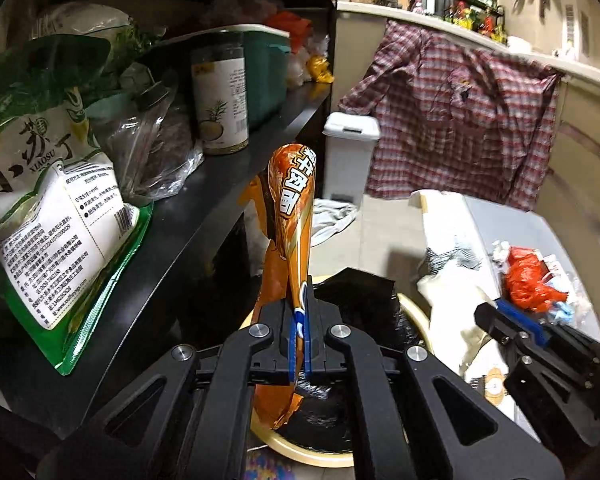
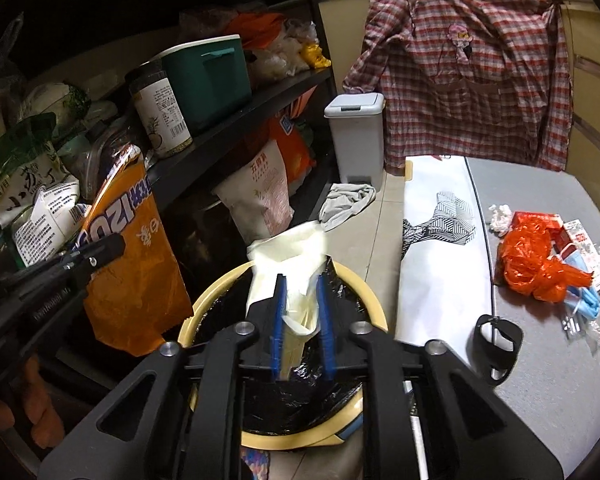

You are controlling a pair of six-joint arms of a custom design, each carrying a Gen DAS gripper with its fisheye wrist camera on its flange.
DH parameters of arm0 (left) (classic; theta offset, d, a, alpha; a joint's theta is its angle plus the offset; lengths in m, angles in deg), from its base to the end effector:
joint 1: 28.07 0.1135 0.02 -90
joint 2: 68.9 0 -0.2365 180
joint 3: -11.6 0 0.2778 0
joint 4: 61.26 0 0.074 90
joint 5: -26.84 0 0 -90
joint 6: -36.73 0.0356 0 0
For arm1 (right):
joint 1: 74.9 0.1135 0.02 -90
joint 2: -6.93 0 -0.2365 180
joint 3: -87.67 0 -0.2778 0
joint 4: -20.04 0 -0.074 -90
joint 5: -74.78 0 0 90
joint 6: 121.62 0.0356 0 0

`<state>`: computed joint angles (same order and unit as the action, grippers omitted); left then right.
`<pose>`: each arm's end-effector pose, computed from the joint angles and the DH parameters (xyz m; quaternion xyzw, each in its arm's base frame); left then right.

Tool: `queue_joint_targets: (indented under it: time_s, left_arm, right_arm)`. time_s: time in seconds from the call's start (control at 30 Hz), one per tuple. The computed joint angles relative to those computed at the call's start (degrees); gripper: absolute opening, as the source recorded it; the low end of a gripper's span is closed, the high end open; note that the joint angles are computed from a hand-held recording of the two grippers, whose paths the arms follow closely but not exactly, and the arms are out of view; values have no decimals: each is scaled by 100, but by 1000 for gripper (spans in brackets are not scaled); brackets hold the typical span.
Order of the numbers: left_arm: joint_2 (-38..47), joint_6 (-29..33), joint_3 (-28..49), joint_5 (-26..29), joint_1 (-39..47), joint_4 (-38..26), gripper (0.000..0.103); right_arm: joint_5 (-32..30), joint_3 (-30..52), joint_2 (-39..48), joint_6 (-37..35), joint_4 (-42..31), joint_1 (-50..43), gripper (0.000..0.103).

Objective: Collect trash
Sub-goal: 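Lift the orange snack bag and the paper wrapper over the bin with both tools, then open both tools to drop the bag and wrapper into the bin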

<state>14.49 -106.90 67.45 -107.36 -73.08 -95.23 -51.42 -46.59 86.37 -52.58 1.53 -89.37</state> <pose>0.2202 -0.1851 0.1325 -0.1598 0.8885 0.0648 0.4252 0.2674 -0.0473 0.1107 -0.1514 0.8922 0.1863 0.3827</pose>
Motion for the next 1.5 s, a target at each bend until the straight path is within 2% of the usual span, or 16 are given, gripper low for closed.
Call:
queue_joint_targets:
  time_s: [0.03,0.07,0.1,0.17,0.33,0.47,1.0,1.27,1.5]
  left_arm:
    - [84,-76,87,-24,12,-109,30]
    - [137,-222,164,-104,-13,-260,68]
    - [162,-381,208,-244,-60,-380,87]
    - [201,-604,258,-610,-184,-539,87]
    - [325,-557,402,-402,-108,-688,87]
    - [377,-554,479,-527,-180,-774,87]
    - [583,-479,774,-655,-388,-837,87]
    - [888,-407,1020,-797,-647,-627,87]
    - [1470,-255,1573,-824,-870,-248,87]
  right_arm:
    - [44,50,40,56,-14,12,34]
    - [68,72,52,147,27,13,49]
    - [86,44,10,226,110,12,53]
    - [171,-52,-113,217,239,37,57]
    - [269,-148,-183,165,322,-5,63]
    - [276,-185,-202,99,241,-65,66]
    - [-128,-229,-467,-231,-247,-659,70]
    - [-634,-94,-446,-994,-657,-1724,70]
    - [-836,608,524,-1371,-660,-2837,70]
